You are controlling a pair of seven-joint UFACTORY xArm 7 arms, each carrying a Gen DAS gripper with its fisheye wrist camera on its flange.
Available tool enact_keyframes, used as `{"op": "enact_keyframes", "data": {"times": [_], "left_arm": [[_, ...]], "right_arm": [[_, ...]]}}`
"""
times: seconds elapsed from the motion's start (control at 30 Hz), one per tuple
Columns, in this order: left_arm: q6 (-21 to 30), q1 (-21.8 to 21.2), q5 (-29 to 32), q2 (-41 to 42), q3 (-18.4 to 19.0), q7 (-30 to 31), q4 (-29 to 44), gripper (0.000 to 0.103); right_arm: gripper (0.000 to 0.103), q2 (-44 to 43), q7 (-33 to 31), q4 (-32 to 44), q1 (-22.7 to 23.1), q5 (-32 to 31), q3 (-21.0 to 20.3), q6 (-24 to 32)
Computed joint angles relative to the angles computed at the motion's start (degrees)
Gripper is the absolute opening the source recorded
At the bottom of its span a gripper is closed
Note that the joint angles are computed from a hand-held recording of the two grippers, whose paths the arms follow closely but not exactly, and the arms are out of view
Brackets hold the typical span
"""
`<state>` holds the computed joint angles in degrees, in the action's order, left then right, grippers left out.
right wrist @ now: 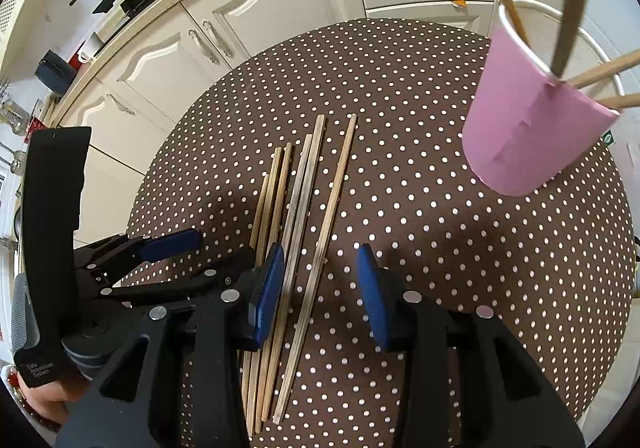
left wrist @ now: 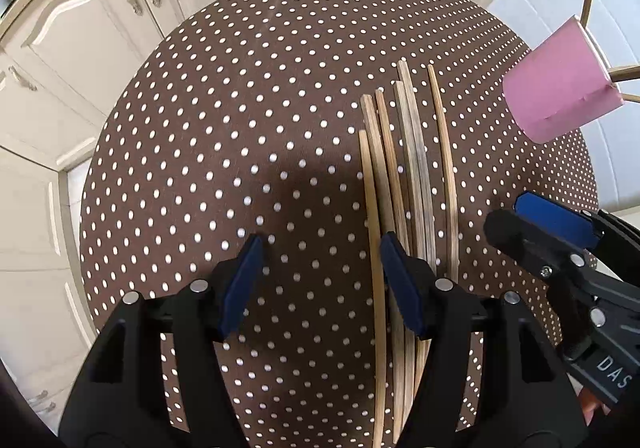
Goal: Organize utensils
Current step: 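Move both open tools back down to the remaining chopsticks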
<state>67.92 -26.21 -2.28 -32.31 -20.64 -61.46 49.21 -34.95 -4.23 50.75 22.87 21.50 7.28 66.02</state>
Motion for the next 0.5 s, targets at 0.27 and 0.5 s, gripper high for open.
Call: {"op": "enact_keyframes", "data": {"times": [0.27, 0.5], "left_arm": [[1.8, 1.11, 4.82, 6.56, -0.65, 1.67, 5.03, 0.061], [1.79, 0.89, 5.99, 5.9, 0.44, 0.22, 4.54, 0.036]], "right_arm": [[0.036, 3.07, 0.36, 1.16, -0.71, -0.63, -0.02, -0.68], [0.036, 6.54, 0.4, 2.96, -0.81, -2.3, 1.08, -1.4]]}}
